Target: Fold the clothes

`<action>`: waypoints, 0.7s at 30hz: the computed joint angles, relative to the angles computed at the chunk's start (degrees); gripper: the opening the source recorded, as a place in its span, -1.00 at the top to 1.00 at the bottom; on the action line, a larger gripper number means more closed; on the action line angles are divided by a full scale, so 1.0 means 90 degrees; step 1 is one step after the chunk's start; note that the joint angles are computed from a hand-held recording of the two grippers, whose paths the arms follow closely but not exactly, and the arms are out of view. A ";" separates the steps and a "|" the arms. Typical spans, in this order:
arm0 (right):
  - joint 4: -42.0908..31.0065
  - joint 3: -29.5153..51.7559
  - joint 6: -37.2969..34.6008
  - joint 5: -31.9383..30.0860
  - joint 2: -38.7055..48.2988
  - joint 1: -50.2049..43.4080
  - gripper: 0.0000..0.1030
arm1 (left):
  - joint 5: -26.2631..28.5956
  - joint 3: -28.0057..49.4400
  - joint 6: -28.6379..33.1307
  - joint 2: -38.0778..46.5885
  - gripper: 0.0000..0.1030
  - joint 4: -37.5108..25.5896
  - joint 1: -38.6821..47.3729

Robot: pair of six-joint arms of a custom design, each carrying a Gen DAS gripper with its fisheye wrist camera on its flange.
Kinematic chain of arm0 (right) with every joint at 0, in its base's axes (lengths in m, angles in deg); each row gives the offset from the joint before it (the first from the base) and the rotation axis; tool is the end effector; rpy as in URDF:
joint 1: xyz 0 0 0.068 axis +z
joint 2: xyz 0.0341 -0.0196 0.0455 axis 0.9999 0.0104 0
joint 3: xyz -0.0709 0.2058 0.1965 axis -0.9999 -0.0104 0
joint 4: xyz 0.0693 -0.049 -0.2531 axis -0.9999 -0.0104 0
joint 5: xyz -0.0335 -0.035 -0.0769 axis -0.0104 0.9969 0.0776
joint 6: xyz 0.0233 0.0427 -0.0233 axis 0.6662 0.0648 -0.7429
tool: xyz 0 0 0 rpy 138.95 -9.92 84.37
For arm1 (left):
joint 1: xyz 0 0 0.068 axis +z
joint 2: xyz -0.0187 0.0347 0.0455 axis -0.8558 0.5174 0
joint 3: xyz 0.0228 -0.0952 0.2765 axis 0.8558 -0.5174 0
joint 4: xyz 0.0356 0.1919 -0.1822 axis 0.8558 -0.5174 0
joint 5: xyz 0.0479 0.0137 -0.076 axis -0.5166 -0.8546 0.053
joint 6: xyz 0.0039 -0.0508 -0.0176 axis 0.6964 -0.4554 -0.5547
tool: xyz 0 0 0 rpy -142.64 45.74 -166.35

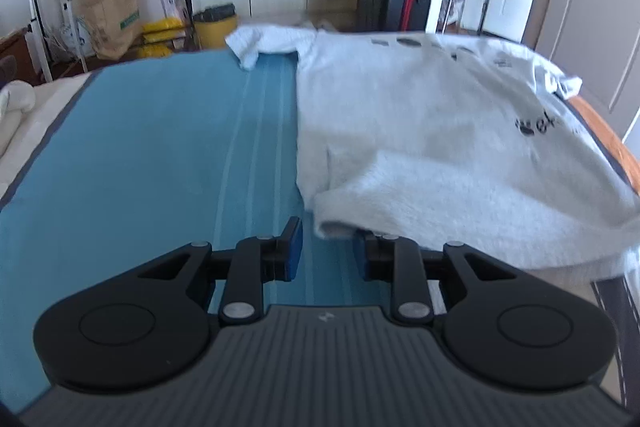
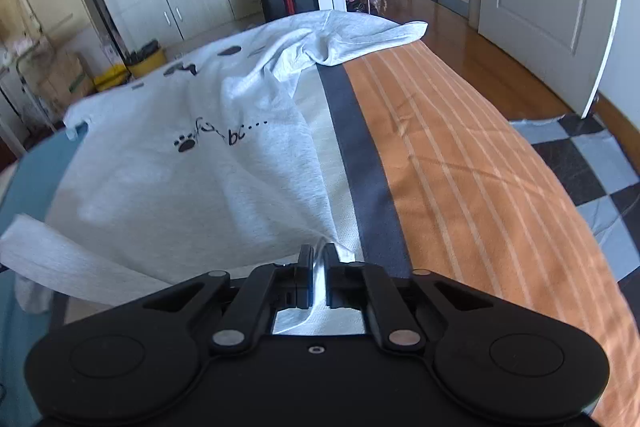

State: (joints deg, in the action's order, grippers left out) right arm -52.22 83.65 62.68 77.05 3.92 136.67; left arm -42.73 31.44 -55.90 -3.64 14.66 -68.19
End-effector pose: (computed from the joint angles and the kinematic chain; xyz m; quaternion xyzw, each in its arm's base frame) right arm 0.1003 0.0784 0.2326 0.2507 0.9017 0.0112 0.3522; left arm 0.2613 -0.0513 0.2664 0.1770 0.8956 -0.1156 0.3914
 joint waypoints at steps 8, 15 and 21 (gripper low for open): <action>0.0159 -0.0119 -0.0201 -0.0070 -0.0109 -0.0242 0.77 | -0.0178 -0.0036 -0.0239 0.0412 0.49 0.0405 -0.0113; -0.0200 -0.0331 0.0126 -0.0454 -0.0972 0.0011 0.55 | -0.0557 -0.0262 -0.0012 0.0160 0.49 0.0494 -0.0259; -0.0822 -0.0088 0.0831 -0.0124 -0.0846 0.1020 0.26 | -0.0516 -0.0227 -0.0045 0.0203 0.49 0.0503 -0.0218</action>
